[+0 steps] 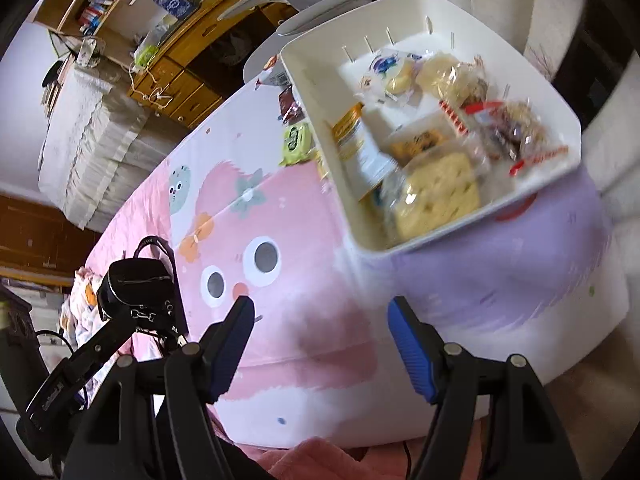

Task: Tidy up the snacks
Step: 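Withdraw both open grippers from the tray toward the remaining snacks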

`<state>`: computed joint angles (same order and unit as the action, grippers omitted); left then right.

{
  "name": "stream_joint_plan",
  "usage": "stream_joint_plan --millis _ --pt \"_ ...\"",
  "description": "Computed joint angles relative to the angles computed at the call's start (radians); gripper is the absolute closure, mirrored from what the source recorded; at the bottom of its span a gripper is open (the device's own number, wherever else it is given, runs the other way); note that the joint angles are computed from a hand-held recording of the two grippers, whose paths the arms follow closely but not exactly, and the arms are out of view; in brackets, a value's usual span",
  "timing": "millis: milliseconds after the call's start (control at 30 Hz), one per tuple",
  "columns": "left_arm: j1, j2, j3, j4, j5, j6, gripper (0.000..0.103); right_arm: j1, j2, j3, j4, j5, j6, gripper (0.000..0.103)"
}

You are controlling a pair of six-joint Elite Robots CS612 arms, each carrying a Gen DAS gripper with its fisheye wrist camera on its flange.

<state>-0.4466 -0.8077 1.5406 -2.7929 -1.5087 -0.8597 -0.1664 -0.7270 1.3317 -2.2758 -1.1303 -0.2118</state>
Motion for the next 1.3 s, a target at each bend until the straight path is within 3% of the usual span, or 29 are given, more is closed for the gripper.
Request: stream_joint_plan --millis 167,400,667,1100,1300 --pt "0.015 -0.014 0.031 -0.014 -0.027 0.048 0.024 0.017 -0.031 0.086 -0.100 -0.011 0.063 0.033" --pt "0.034 -0.004 0.013 0.005 -0.047 0.094 0.024 0.031 -0.052 0.148 -0.218 -0.033 0.081 0.033" --pt "0.056 0.037 -0.091 0.128 -0.045 0.159 0.024 0.049 -0.031 0.174 -0.402 -0.057 0.108 0.033" --pt "0.086 0.195 -0.413 0.396 -0.071 0.320 0.024 0.089 0.079 0.113 -0.601 -0.111 0.290 0.033" --pt "0.091 0.304 -0.610 0.534 -0.093 0.401 0.024 0.111 0.146 0.048 -0.644 -0.190 0.447 0.033"
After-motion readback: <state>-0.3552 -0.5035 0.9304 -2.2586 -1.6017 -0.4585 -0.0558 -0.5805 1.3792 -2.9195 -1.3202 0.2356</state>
